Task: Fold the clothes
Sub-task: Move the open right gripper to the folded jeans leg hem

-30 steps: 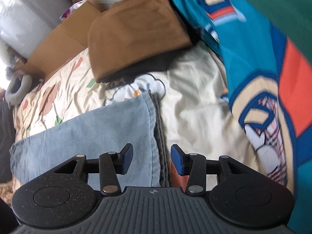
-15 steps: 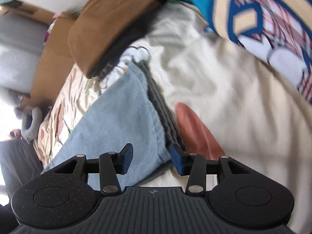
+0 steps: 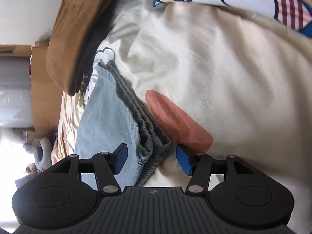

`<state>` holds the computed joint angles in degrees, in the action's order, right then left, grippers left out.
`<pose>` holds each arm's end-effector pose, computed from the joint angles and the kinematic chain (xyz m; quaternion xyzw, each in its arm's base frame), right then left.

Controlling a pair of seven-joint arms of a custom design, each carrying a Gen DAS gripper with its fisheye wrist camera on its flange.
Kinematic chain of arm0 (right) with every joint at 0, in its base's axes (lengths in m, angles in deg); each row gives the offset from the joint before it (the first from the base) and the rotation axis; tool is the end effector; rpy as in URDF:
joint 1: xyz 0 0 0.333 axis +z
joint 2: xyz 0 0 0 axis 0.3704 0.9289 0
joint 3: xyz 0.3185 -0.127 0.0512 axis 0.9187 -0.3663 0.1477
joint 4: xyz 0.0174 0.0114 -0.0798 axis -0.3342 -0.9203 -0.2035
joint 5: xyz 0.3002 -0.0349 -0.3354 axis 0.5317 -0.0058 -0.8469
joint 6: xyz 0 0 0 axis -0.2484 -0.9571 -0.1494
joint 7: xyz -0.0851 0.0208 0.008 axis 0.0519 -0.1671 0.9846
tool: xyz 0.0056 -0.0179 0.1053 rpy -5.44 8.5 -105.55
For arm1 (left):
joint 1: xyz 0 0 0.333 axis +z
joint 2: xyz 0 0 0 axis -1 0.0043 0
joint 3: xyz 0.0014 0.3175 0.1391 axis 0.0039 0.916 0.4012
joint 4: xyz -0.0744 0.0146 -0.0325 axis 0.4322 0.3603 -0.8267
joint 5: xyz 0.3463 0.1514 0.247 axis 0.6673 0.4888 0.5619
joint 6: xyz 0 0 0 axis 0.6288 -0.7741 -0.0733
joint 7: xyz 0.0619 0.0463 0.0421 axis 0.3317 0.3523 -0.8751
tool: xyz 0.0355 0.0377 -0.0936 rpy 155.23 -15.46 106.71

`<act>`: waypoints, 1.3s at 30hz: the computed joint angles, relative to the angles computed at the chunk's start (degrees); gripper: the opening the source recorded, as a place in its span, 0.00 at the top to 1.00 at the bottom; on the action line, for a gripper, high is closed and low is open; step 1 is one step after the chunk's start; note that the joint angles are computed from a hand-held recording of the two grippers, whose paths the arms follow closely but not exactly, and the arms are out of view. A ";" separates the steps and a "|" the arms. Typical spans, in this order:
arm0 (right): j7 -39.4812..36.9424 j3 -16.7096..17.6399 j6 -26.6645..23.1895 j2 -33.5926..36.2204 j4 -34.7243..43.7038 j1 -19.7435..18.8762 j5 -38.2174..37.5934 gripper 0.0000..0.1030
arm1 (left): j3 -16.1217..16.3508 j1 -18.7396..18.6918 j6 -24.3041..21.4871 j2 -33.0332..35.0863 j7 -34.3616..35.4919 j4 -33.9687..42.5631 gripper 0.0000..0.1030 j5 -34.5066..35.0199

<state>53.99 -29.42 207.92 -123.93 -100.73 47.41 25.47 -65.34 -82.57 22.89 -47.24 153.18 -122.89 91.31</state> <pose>0.3690 0.0407 0.4116 -0.2136 0.8958 0.0996 0.3769 0.7444 0.0904 0.5963 -0.7478 0.6536 -0.0498 0.1052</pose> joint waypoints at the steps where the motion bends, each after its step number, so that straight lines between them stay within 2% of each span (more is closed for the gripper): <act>1: 0.15 -0.39 1.28 0.45 -0.04 0.58 0.51 0.40 | -0.04 -0.06 -0.09 0.04 0.14 -0.01 0.14 0.04; 6: 0.64 -2.63 6.76 1.37 0.19 2.90 -0.08 0.40 | -0.11 -0.53 -0.68 1.32 0.11 1.22 0.14 0.42; 14: -3.18 -11.79 10.33 -1.48 1.06 9.87 -3.97 0.41 | -0.34 -1.21 -1.41 4.13 0.15 4.05 0.14 0.27; 22: -7.63 -17.09 5.87 -0.47 2.75 12.24 -2.87 0.41 | -0.61 -1.45 -3.68 6.14 0.86 6.33 0.14 -0.55; 25: -11.29 -20.38 4.91 0.07 3.72 14.74 -0.84 0.41 | -0.62 -1.48 -4.25 6.66 1.01 6.89 0.14 -0.90; 30: -18.45 -27.63 4.12 0.61 6.49 21.83 2.99 0.42 | -0.50 -1.59 -5.29 7.62 0.95 7.52 0.14 -0.76; 33: -24.78 -35.71 6.35 -4.22 7.29 29.63 6.00 0.42 | -0.46 -1.63 -6.04 8.41 0.83 8.32 0.14 -0.77; 35: -27.10 -38.25 7.09 -6.13 7.64 32.02 6.41 0.42 | -0.42 -1.69 -6.47 8.87 0.68 8.71 0.14 -0.69; 39: -28.32 -38.10 4.21 -3.50 9.38 31.62 7.28 0.42 | -0.38 -1.86 -6.96 9.61 0.22 9.12 0.14 -0.47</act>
<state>25.67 -67.52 212.13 -127.42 -91.35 79.03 32.75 -65.72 -84.43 15.92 -37.63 153.41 -113.77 90.83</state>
